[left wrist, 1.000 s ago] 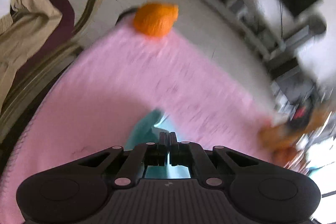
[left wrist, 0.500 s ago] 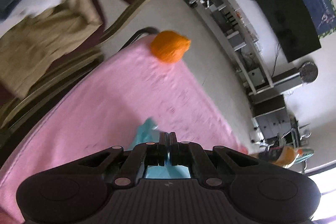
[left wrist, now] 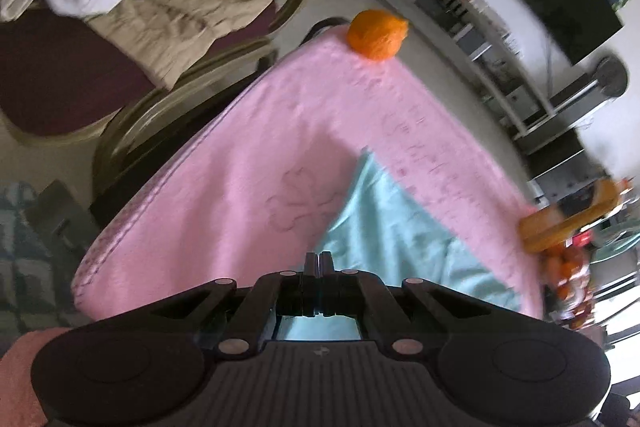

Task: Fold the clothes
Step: 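Pull the folded shirt edge straight with both grippers, then open the left gripper, then grasp the teal shirt corner with the right gripper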

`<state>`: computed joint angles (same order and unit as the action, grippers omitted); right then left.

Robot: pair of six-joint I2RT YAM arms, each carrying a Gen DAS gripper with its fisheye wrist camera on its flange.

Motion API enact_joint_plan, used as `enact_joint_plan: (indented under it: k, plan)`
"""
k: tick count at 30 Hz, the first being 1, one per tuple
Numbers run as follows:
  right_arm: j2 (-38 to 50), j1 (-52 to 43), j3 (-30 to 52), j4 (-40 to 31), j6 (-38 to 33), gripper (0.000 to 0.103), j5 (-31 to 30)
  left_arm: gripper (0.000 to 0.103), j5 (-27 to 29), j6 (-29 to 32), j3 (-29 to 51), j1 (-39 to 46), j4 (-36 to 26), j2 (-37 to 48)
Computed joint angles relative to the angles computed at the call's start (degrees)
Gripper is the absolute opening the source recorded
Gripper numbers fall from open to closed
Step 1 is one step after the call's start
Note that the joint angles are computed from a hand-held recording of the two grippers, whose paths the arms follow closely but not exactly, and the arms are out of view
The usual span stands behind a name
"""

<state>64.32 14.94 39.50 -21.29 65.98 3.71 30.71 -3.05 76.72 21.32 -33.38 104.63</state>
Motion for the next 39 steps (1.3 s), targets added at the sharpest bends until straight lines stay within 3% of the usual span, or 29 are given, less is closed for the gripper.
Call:
enact_joint_plan:
  k: [3,4,6,7,10,12,14,16,19,23,27,29,32,34,39]
  plan:
    - [3.9,1.9,-1.1,-1.2,-2.6,0.008,2.2,0.0,-4.7,2.9,-3.1,-0.8,2.5,0.4]
    - [5.1,2.7,-1.2,-2.0,-3.5,0.019,3.9,0.003,-4.6,3.6,-3.6,-0.7,2.8,1.0]
    - [4.5,3.6,-4.1,-1.3,-2.9,0.036,7.5,0.025,-3.8,5.0,-4.3,-0.4,3.3,2.1]
    - [2.5,3.2,-7.4,1.6,-2.6,0.037,7.5,0.031,-3.2,5.4,-5.0,-0.3,3.7,2.2]
    - [-4.2,1.3,-18.2,12.4,0.0,0.043,5.1,0.036,-0.4,6.6,-9.1,0.1,6.4,0.5]
    - [-6.0,1.0,-20.9,15.3,2.9,0.043,4.8,0.038,1.1,8.6,-12.1,-0.1,8.7,-1.1]
    - [-6.9,1.6,-20.7,15.9,1.6,0.047,6.1,0.035,0.5,10.7,-14.4,-1.2,10.7,-2.5]
    - [-6.1,2.9,-19.8,15.5,0.7,0.05,7.9,0.026,-2.1,11.9,-15.9,-2.9,12.4,-3.7]
    - [-3.4,3.5,-19.0,16.7,0.2,0.05,8.0,0.024,-5.0,12.6,-16.0,-4.6,13.2,-3.1]
    - [-2.1,3.6,-18.8,17.2,-0.5,0.052,7.7,0.024,-5.8,13.4,-15.1,-5.1,12.2,-1.6]
    - [-2.5,3.5,-19.3,17.5,-0.9,0.057,6.7,0.008,-5.6,14.8,-14.8,-5.7,11.7,-0.9]
    - [-2.1,3.4,-19.5,18.2,-1.1,0.057,5.9,0.007,-4.8,15.0,-14.7,-5.5,11.3,-0.6]
    - [0.5,2.9,-19.4,21.6,-3.9,0.054,4.8,0.007,-3.6,14.2,-13.8,-4.7,10.3,0.1]
    - [2.6,2.5,-18.9,23.8,-6.4,0.044,4.1,0.007,-2.7,13.6,-12.8,-4.1,9.3,0.9]
    - [7.3,4.7,-14.3,21.6,-17.0,0.043,6.5,0.007,-2.8,14.0,-12.6,-4.4,9.0,1.0]
